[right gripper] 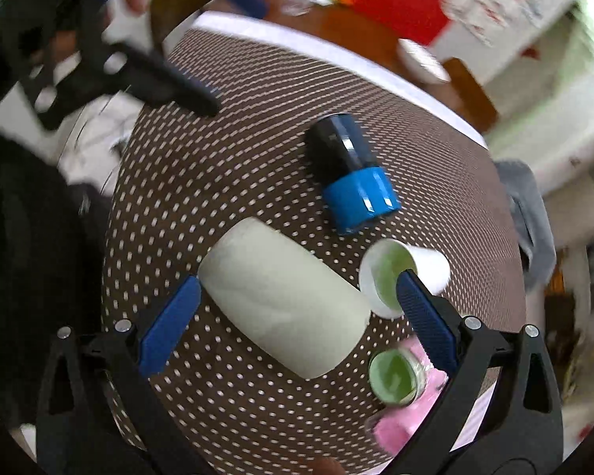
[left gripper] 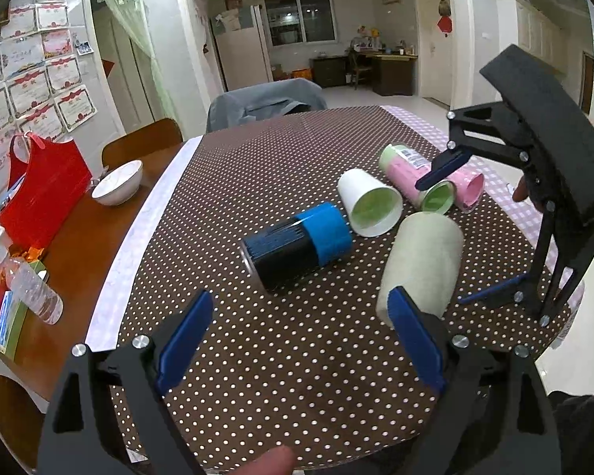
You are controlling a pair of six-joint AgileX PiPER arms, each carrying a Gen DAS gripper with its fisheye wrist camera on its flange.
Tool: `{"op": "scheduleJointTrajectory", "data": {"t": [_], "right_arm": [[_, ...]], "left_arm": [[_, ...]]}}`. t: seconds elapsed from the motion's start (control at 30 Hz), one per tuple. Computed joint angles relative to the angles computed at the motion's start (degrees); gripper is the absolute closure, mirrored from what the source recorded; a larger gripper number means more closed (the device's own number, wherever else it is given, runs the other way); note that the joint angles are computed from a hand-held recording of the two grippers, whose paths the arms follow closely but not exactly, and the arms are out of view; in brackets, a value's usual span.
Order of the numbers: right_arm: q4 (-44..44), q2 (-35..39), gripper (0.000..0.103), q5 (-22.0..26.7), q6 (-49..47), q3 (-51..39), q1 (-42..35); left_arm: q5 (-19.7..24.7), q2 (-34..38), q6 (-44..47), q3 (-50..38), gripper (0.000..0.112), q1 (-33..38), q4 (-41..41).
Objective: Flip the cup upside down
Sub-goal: 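Grasp the pale green cup with the right gripper and lift it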
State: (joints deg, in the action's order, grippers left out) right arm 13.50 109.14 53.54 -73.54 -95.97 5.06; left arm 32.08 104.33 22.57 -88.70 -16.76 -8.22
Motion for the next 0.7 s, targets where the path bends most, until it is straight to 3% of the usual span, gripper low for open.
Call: {"op": "scheduleJointTrajectory", "data": {"t": [0.2,0.33,0.53,0.6,0.67,0.7], "right_arm": [[-5.83,6.88,0.006,9.56,-4.76,-9.88,2.27],[-11.56,9.72,0.006,12.62,-7.15,-12.85,5.20],[-19.14,11.41,0.009,10.24,-9.44,-11.40,9.12],[-21.12,11.74,0.013,9.43,-9.37,-10.51,9.97],[-22.95,12.45,0.026,9.78,-8.32,-10.33,10.64],[-23.95,12.68,0.028,9.51,-7.03,-9.94,10.86]], "left_arm": [[-0.18,1.13,-0.25,0.18,0.024,1.23,0.41],[0.01,2.13,-1.14,-0.03,0.024,2.38,0.81],[0.59,3.80,-3.23,-0.99,0.024,3.37,1.62],[0.91,4.41,-3.46,-1.61,0.024,3.49,1.72],[1.16,4.88,-3.67,-2.02,0.024,3.50,1.79],[1.34,5.12,-3.48,-2.26,0.024,3.50,1.57]]}}
